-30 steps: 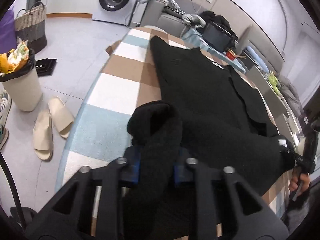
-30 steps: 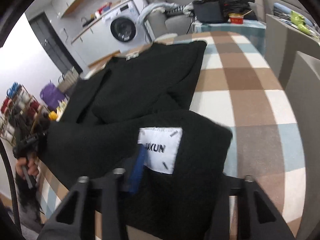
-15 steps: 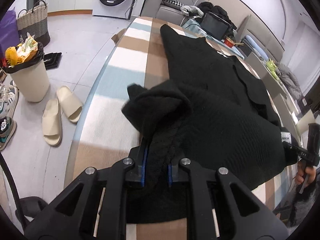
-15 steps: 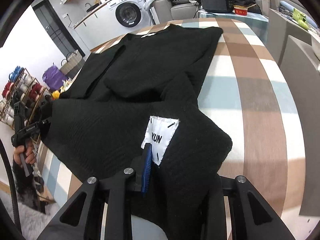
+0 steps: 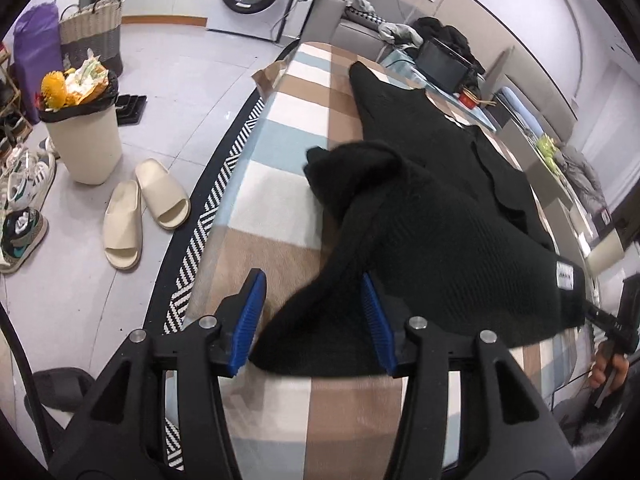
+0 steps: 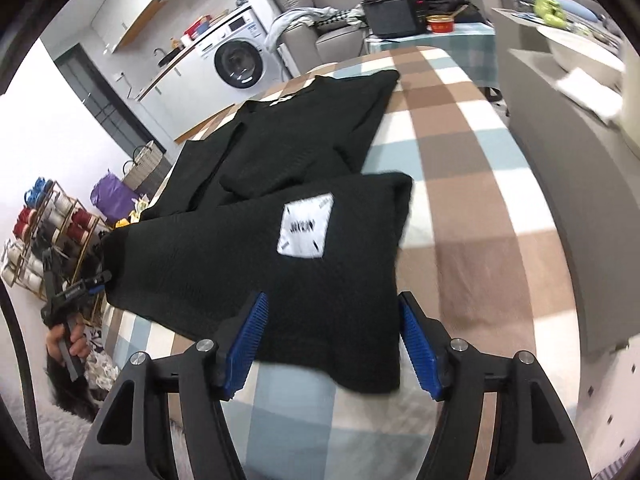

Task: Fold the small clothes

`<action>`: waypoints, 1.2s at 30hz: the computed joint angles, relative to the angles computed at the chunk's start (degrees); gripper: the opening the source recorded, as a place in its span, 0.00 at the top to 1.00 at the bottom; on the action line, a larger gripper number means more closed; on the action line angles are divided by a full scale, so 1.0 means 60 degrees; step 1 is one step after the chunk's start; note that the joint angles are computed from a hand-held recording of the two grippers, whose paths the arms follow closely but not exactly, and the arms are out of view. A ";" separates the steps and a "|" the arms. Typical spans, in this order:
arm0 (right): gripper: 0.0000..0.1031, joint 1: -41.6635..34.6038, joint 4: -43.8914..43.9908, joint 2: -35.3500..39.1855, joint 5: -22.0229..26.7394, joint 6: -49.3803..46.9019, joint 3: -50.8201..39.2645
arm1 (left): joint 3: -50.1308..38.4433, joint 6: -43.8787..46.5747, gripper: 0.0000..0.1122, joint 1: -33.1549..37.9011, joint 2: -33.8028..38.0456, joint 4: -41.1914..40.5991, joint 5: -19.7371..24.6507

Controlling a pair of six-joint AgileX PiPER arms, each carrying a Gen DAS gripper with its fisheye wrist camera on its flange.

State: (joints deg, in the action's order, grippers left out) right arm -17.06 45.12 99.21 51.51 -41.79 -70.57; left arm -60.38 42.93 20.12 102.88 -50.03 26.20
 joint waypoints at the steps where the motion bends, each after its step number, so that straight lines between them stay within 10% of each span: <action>1: 0.35 -0.0070 0.0092 -0.0027 0.0001 -0.0032 0.0101 | 0.0206 0.0281 0.60 -0.0031 -0.0136 -0.0182 -0.0122; 7: 0.35 -0.0197 0.0557 -0.0205 -0.0142 -0.0430 0.0512 | 0.0612 0.1362 0.94 -0.0236 -0.0483 -0.1110 -0.0479; 15: 0.36 -0.0584 0.2424 -0.0437 0.1196 -0.2421 0.0936 | 0.0781 0.1609 0.94 -0.0193 -0.1115 -0.1474 0.0059; 21: 0.36 -0.0201 0.1946 0.0109 0.0521 -0.1608 0.0725 | 0.0470 0.0582 0.94 -0.0435 -0.0593 -0.0620 -0.0116; 25: 0.92 0.0145 0.1283 0.0307 -0.0369 -0.0635 0.0476 | 0.0427 0.0800 0.96 -0.0417 -0.0473 -0.1026 -0.0513; 36: 0.94 0.0151 0.2819 -0.0079 -0.1684 -0.0864 -0.0731 | -0.0936 0.2180 0.98 0.0436 -0.0581 -0.3373 0.0378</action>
